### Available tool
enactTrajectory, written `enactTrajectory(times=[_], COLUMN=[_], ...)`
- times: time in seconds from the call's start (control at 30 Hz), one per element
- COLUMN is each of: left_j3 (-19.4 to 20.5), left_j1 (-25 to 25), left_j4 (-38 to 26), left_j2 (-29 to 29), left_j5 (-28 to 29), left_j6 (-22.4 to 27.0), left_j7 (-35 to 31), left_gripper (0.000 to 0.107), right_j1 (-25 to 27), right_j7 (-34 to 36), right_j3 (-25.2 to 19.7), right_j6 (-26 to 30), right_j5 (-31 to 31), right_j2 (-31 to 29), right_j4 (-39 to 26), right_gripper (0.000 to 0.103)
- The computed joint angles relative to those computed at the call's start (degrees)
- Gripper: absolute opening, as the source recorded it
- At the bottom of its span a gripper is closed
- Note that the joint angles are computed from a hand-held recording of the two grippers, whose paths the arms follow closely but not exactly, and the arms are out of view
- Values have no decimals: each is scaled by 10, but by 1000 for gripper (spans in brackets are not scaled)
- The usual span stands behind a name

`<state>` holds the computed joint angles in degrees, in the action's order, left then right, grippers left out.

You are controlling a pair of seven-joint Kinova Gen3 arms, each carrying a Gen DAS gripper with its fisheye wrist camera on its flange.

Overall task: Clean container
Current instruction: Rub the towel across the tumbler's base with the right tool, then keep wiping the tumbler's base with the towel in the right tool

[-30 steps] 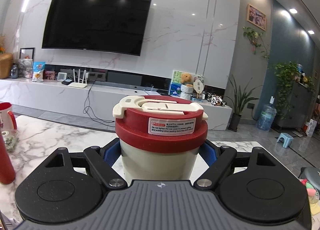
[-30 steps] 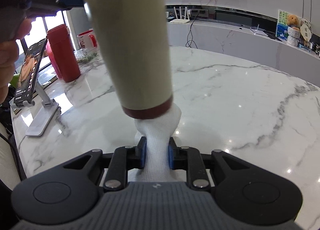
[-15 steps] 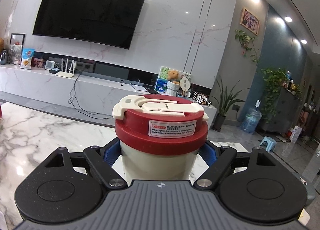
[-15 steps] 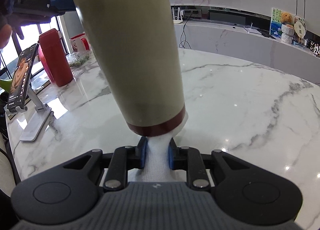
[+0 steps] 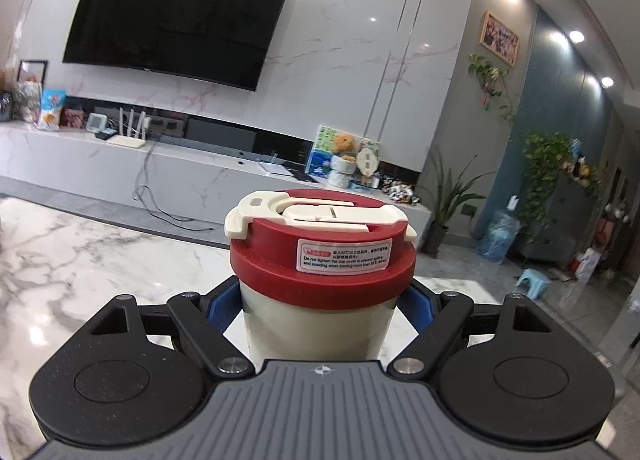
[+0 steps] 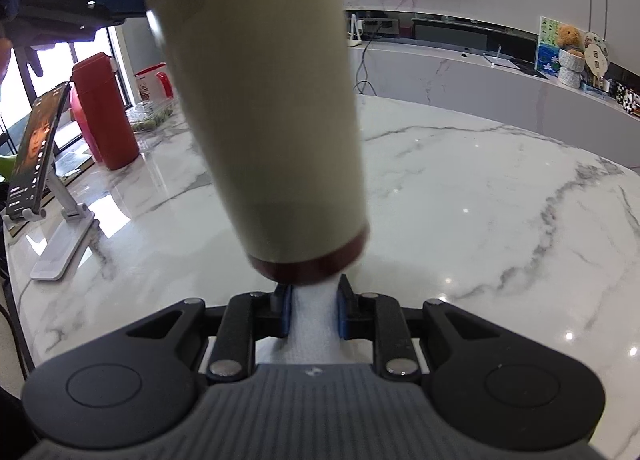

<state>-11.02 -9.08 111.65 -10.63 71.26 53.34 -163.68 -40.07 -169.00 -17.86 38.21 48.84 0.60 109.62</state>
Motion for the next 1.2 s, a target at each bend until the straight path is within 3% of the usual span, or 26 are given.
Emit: enactTrajectory(times=[0.43,0.7,0.97,1.2], left_j3=[2,-11,0,12], left_j1=[21,14,6,12], left_j4=[3,-10,-1,10], left_j2=[-19,3,2,-13], left_j5=[-29,-20,-5,-13], left_j6=[-49,15,25,-15], left_j7=[19,32,6,-3], left_gripper=[81,81,81,81], right_j1=[2,-7,-8,-7], right_j7=[9,57,84,78], right_j3=[-4,-3,8,8], right_j6=[19,-1,-11,-10], right_j5=[-16,-51,-73,-70], right_j2=[-4,8,11,8], right_j4=[-8,-17,-23,-21], right_gripper=[23,23,23,23])
